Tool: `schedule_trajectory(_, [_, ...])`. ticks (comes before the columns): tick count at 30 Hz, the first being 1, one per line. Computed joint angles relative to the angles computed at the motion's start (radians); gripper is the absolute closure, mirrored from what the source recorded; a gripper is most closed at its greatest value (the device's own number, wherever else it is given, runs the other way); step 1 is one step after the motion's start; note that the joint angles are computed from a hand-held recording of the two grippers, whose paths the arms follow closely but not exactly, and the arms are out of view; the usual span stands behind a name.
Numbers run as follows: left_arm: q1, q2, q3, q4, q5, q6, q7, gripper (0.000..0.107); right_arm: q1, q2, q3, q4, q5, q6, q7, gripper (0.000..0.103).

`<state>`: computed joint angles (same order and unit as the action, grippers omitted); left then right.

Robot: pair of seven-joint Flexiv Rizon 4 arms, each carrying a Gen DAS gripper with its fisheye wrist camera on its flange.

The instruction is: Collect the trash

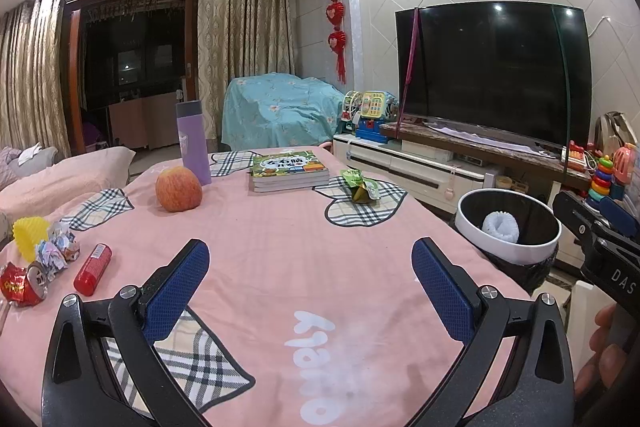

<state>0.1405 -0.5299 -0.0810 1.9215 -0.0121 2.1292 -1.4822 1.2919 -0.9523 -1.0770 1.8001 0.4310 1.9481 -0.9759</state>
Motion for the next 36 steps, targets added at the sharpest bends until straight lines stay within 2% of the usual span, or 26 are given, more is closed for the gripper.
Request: schedule_trajectory(36, [0.016,-0.007,-0.014,-0.009,0.024,-0.008,0.0,0.004,-0.011,0.021,0.02,-0.01,0.002,0.008,-0.034,0.0])
